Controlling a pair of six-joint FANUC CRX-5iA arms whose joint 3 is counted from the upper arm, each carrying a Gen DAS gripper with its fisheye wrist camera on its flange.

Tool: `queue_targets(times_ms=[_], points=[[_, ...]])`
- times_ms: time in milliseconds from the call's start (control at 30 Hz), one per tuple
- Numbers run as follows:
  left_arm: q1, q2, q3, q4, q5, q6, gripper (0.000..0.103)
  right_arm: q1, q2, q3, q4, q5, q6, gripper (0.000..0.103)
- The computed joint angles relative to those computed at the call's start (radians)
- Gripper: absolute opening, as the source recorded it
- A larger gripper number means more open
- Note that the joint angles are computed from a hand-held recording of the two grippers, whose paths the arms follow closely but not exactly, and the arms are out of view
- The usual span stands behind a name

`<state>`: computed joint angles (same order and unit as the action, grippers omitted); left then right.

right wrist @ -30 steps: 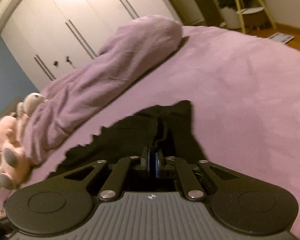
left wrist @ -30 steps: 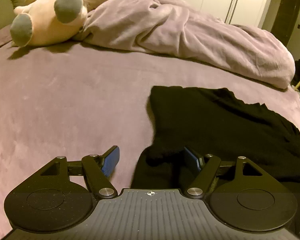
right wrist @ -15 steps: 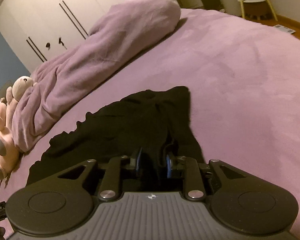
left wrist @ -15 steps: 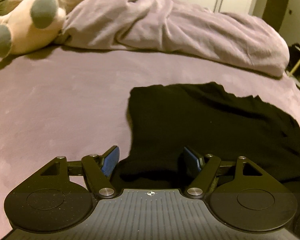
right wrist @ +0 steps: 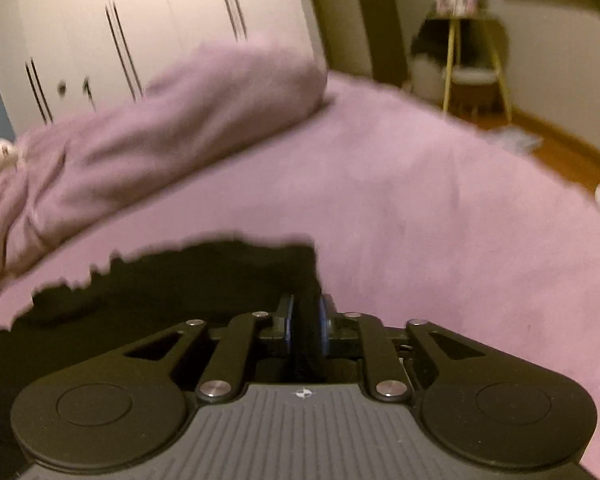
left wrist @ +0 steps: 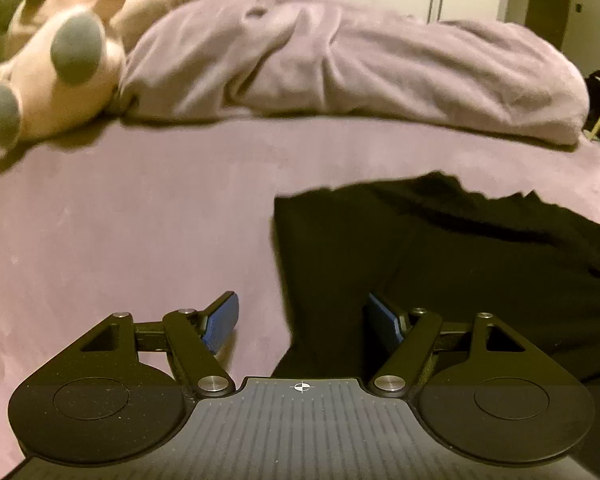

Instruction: Fold small clothes

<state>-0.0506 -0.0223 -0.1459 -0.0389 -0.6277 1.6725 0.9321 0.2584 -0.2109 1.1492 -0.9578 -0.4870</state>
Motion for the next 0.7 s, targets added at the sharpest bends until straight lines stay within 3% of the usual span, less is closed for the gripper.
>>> queue_targets(times_ms=[67, 133, 233, 333, 433, 533, 633, 700], points=[[-0.008, 0.005, 0.006, 0.014, 0.015, -0.025, 0.077, -0.010, 0.000, -0.005, 0.055, 0.034, 0.001, 0.014], [-0.020, 0.024, 0.023, 0.017, 0.011, -0.036, 0.077, -0.034, 0.005, 0.004, 0.059, 0.140, 0.052, 0.014], [-0.038, 0.064, 0.061, -0.022, -0.018, -0.019, 0.077, -0.046, 0.054, 0.077, -0.054, 0.235, 0.242, 0.013], [-0.041, 0.089, 0.080, -0.065, -0.036, 0.025, 0.081, -0.046, 0.115, 0.165, -0.192, 0.195, 0.384, 0.007], [-0.042, 0.098, 0.090, -0.118, -0.026, 0.079, 0.085, -0.051, 0.144, 0.182, -0.144, 0.112, 0.338, 0.000], [-0.039, 0.108, 0.094, -0.142, -0.014, 0.104, 0.089, -0.074, 0.131, 0.149, -0.120, 0.151, 0.276, 0.000], [-0.043, 0.083, 0.083, -0.145, -0.018, 0.095, 0.082, -0.057, 0.125, 0.173, -0.169, 0.130, 0.317, 0.000], [-0.036, 0.046, 0.050, -0.109, -0.015, 0.050, 0.079, -0.042, 0.070, 0.117, -0.151, 0.180, 0.286, 0.002]])
